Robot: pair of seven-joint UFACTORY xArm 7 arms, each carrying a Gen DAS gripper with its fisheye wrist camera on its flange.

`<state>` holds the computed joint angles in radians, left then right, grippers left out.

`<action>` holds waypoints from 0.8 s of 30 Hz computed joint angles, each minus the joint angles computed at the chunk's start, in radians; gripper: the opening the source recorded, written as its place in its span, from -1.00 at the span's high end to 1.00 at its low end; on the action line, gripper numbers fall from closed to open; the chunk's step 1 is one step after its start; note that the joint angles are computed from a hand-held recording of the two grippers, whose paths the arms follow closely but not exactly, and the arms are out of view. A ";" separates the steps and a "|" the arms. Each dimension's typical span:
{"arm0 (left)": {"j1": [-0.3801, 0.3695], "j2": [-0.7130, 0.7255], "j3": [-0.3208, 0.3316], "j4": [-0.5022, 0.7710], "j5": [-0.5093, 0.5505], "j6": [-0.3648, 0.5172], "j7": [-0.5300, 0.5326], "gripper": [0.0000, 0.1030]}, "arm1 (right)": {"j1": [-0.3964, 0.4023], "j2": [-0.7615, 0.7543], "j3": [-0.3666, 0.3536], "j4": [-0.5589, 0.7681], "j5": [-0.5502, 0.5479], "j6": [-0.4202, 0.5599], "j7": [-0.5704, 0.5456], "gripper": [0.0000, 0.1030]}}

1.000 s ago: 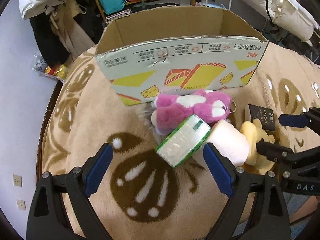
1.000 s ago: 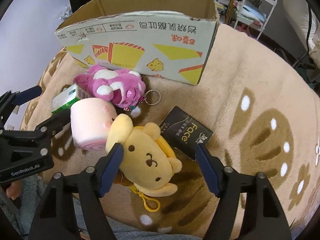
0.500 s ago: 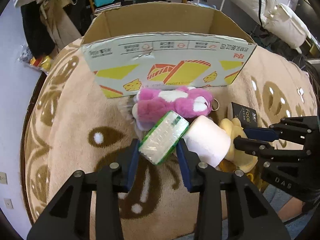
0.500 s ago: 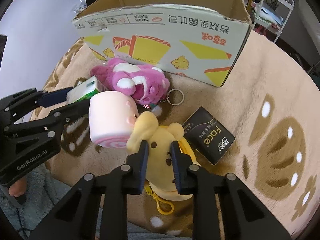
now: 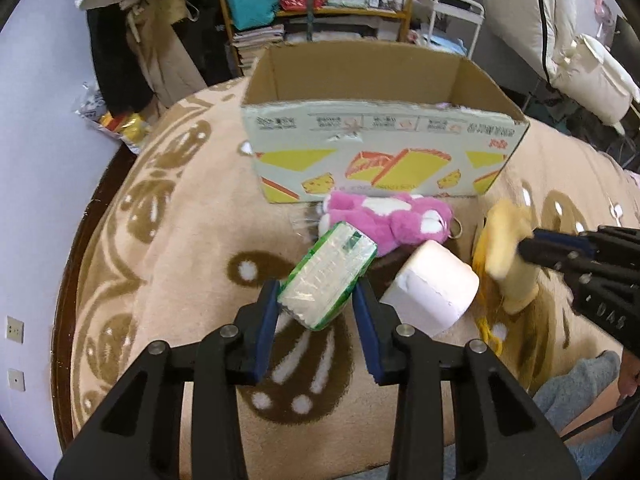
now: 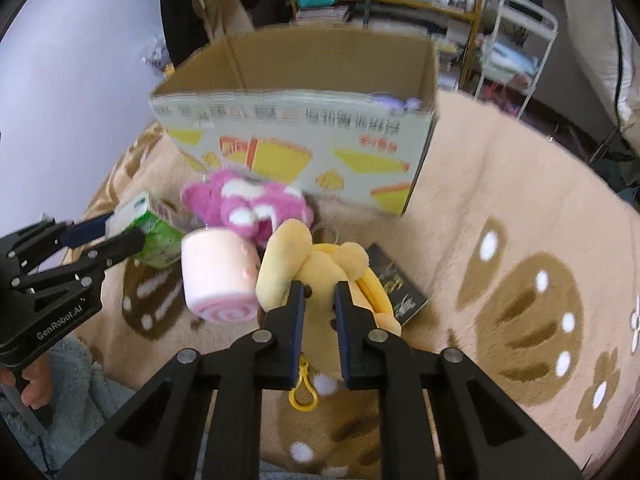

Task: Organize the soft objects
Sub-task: 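Close the left tool on the green tissue pack while the right tool grips the yellow bear, then lift the tissue pack with the left tool while the right tool raises the bear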

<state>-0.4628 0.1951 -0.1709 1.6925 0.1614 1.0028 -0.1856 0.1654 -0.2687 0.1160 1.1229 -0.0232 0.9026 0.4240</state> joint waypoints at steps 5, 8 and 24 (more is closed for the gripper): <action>0.000 -0.044 0.004 -0.045 0.046 -0.053 -0.044 0.30 | -0.014 -0.049 0.014 -0.026 -0.049 -0.115 0.034 0.99; 0.001 -0.045 0.000 -0.046 0.054 -0.048 -0.049 0.29 | -0.008 -0.040 0.007 -0.023 -0.024 -0.104 0.036 0.99; -0.004 -0.024 0.001 -0.028 0.079 -0.011 -0.065 0.29 | -0.002 0.035 -0.017 -0.023 0.064 -0.045 0.000 0.11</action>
